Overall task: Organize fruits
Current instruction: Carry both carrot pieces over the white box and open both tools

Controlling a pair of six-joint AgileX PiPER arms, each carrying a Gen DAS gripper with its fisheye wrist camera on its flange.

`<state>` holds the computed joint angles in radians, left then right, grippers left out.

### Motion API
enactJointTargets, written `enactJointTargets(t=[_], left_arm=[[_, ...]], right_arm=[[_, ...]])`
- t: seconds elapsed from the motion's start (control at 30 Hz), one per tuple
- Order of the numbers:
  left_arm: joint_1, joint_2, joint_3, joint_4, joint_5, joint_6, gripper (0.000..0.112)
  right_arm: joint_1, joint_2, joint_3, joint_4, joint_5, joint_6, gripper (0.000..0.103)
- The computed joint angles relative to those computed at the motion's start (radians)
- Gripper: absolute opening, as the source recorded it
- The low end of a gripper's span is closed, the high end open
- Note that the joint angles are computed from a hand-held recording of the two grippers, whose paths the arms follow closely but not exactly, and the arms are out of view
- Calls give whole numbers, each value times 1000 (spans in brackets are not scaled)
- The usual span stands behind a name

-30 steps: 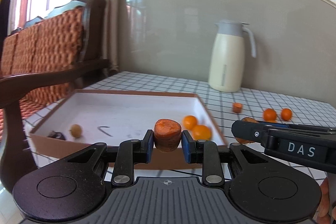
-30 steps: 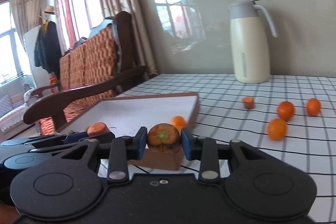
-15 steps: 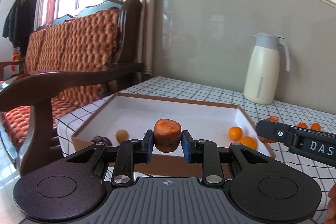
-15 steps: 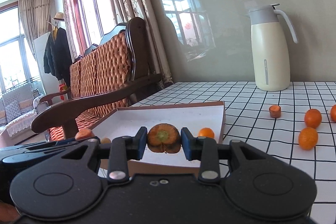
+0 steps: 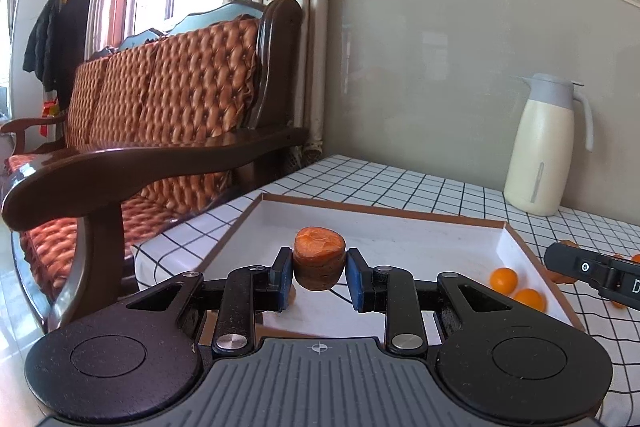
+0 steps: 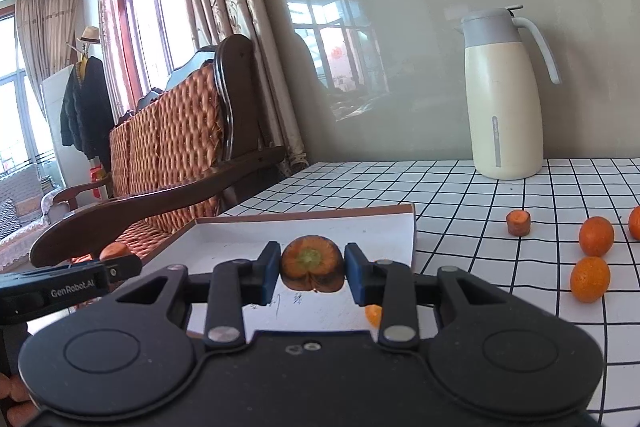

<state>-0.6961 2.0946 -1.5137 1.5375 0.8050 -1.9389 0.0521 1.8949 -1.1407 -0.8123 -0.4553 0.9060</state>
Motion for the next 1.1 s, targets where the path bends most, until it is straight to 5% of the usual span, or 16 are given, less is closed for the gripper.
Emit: enactJointTargets(t=[0.7, 1.1], left_arm=[[116, 105, -173, -104, -78, 155, 29], [177, 203, -349, -240, -122, 325, 29]], right_arm=[[51, 142, -228, -27, 164, 82, 27], [59, 251, -415, -367, 275, 452, 27]])
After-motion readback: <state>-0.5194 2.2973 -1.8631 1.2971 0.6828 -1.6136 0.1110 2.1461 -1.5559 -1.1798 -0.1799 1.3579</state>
